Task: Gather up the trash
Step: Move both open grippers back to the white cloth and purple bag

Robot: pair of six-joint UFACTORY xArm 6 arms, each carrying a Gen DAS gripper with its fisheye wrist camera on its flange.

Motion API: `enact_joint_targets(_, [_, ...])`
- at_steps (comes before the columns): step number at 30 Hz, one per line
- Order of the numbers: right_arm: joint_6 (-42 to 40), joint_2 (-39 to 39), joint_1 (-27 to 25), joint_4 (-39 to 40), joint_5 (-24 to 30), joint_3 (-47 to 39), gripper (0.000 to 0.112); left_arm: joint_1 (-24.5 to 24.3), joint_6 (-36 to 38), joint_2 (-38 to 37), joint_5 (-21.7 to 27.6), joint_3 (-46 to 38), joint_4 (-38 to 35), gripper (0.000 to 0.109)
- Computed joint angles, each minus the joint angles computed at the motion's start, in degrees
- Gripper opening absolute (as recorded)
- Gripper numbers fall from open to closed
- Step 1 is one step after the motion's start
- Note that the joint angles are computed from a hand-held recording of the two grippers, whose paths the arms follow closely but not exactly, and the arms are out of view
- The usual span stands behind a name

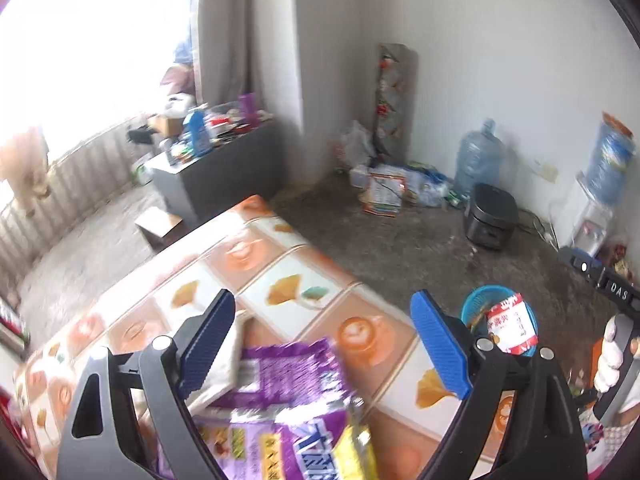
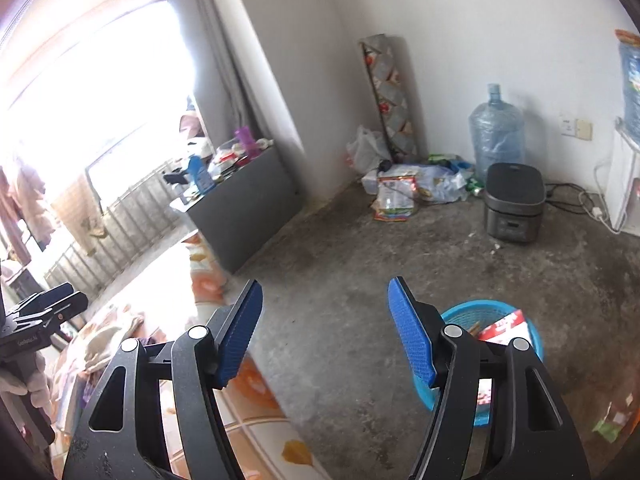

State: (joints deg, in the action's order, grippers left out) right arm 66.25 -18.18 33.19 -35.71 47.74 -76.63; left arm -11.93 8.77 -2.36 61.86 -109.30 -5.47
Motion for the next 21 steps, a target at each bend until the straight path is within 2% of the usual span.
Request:
enact_joint_targets(5, [-7.37,6.18,2.47,7.46,-3.15,-6.06,0.062,11.36,-0.75,-9.06,-0.01,9.55,-6.35,0.088])
enact_joint_targets(11, [-16.97,14.00,4.39,18.54,-3.81,-14.99,0.062,18.90,1.20,-17.40,-2.07,20.10,-11.55,0.088])
enact_joint_targets(16, [-23.09,22.45,6.01,27.14,-2.05,-25.41,0.062,21.80,1.14,-19.46,-1.75,24.06,-15.59,0.088])
enact_joint_targets(21, [-27.95,31.76,6.43,36.67,2.11,-37.23,0.061,21.87,3.28,-16.41,-1.34,21.62,-19.43,0.083])
